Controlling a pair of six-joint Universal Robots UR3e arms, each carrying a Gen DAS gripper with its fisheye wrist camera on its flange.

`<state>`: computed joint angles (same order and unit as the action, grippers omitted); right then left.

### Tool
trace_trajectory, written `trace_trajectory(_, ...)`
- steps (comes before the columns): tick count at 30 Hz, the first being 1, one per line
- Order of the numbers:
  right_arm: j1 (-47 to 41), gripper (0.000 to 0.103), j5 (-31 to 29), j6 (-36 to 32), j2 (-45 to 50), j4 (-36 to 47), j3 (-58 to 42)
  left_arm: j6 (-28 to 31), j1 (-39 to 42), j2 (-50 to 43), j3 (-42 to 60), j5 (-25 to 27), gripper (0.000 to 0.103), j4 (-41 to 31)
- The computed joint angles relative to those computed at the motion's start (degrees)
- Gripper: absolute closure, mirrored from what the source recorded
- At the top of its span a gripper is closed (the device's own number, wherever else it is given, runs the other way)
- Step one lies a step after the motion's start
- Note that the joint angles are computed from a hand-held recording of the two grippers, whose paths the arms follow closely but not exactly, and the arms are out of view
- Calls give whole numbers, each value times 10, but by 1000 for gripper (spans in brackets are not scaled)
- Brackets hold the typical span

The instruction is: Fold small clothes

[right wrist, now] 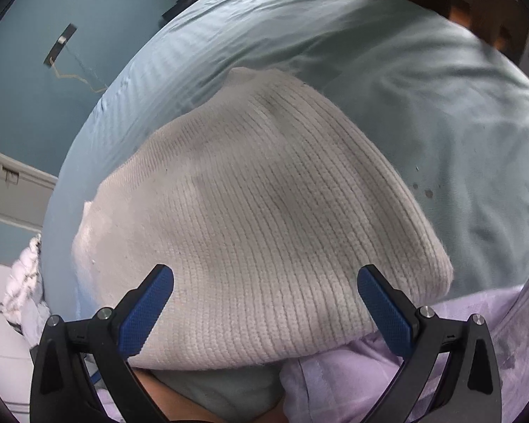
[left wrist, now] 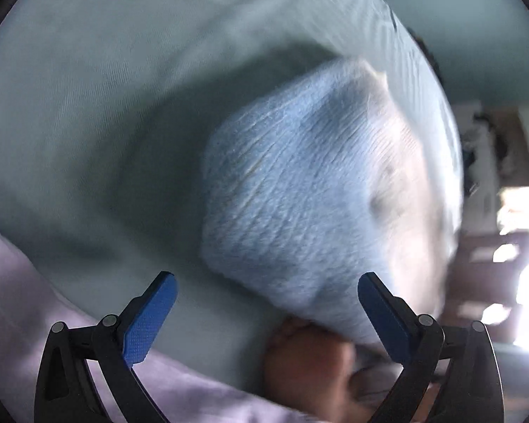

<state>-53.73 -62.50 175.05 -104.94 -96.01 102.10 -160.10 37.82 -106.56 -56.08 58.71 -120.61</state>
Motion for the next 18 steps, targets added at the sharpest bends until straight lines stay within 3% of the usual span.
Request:
trace_trajectory(4, -81, 1, 52, -19, -38, 86, 19, -52, 0, -19, -37, -9, 0, 10)
trace_trajectory(9, -126, 1, 67, -20, -62, 149, 29, -126, 14, 13, -115, -59, 3, 78)
trace_trajectory(10, -132, 1, 69, -24, -64, 159, 30, -121, 11, 13, -121, -76, 9, 81)
trace_trajectory(11, -135, 1, 71, -26, -64, 169, 31, -108, 8, 0, -104, -91, 29, 64)
trace_trajectory(13, -132, 1, 70, -26, -52, 186, 24, -117, -8, -14, -84, -79, 32, 67)
trace_trajectory(15, -131, 1, 76, -19, -38, 193, 27, -127, -15, -7, -88, -65, 48, 81)
trace_trajectory(18, -132, 1, 84, 13, -13, 179, 40, -126, 5, 14, -107, -92, 65, 67)
